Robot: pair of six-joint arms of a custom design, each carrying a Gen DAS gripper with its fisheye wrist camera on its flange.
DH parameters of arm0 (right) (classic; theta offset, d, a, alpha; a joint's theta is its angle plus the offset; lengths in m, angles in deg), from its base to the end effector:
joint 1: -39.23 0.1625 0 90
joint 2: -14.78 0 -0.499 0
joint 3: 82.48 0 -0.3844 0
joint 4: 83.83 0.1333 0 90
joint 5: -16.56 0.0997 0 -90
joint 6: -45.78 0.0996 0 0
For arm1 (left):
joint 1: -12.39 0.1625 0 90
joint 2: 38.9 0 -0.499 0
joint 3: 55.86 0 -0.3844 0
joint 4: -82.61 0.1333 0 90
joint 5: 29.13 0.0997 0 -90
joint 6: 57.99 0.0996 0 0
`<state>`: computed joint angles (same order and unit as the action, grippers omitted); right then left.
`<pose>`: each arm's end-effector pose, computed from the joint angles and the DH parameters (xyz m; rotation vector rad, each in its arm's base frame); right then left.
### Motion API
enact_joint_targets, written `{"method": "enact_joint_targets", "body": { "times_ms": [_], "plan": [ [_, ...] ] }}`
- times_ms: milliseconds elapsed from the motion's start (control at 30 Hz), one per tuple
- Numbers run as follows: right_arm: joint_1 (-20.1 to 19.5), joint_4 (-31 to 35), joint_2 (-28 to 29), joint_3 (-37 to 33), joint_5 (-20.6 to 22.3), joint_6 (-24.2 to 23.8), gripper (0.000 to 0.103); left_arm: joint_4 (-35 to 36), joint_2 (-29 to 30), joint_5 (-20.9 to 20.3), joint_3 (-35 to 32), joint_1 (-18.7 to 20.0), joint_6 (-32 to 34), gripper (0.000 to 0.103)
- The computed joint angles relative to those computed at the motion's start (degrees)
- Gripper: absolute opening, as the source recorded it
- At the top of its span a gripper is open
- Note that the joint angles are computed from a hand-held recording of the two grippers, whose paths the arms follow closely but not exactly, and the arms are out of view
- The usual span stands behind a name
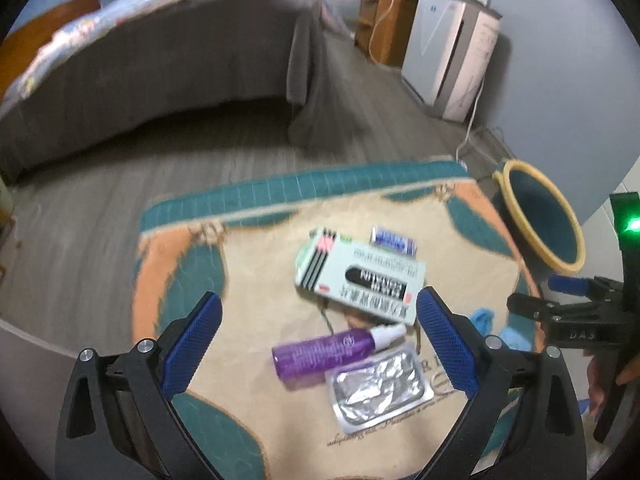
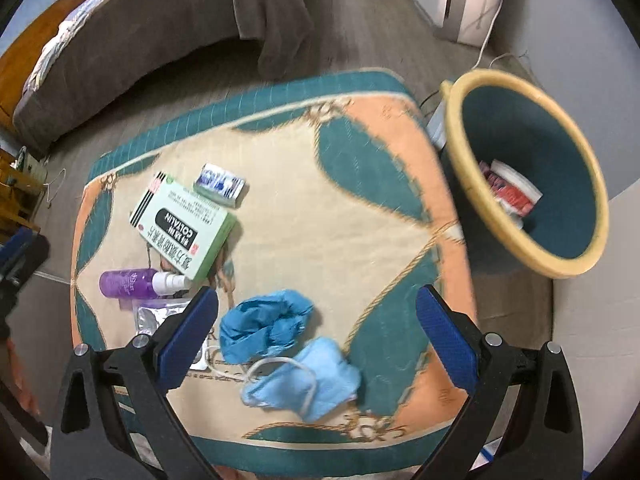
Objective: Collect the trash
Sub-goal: 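Grasp the purple spray bottle with the left tool while the right grasps blue gloves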
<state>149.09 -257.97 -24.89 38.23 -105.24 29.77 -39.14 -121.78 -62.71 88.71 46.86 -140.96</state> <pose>0.2622 -0.4880 0.0222 0.7777 -2.4675 0.0947 -0.1274 -0.3498 0.2217 -0.2132 2.1913 -0.8868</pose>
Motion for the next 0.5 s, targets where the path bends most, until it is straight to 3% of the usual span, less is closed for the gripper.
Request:
{"method": "enact_joint_targets", "body": {
  "times_ms": [133, 267, 400, 500],
  "plan": [
    [-0.01, 1.68, 1.26, -0.46, -0.23, 0.19, 0.095, -6.16, 2.89, -2.6, 0.57, 3.3, 8.07, 0.096],
    [-0.21, 3.79, 2.67, -1.1, -1.01, 0.03, 0.085, -12.52, 5.44, -4.53, 1.31, 5.6, 14.23, 0.093],
    [-0.56, 6.25, 3.87, -1.75, -1.21, -0.2, 0.077, -17.7, 8.92, -7.04, 1.08, 7.94, 21.18, 0.08],
    [-0.56, 7.41, 4.83, -2.19, -1.62, -0.91, 0.072, -16.91, 11.55, -8.64, -0.09, 9.46, 23.92, 0.073]
  ]
}}
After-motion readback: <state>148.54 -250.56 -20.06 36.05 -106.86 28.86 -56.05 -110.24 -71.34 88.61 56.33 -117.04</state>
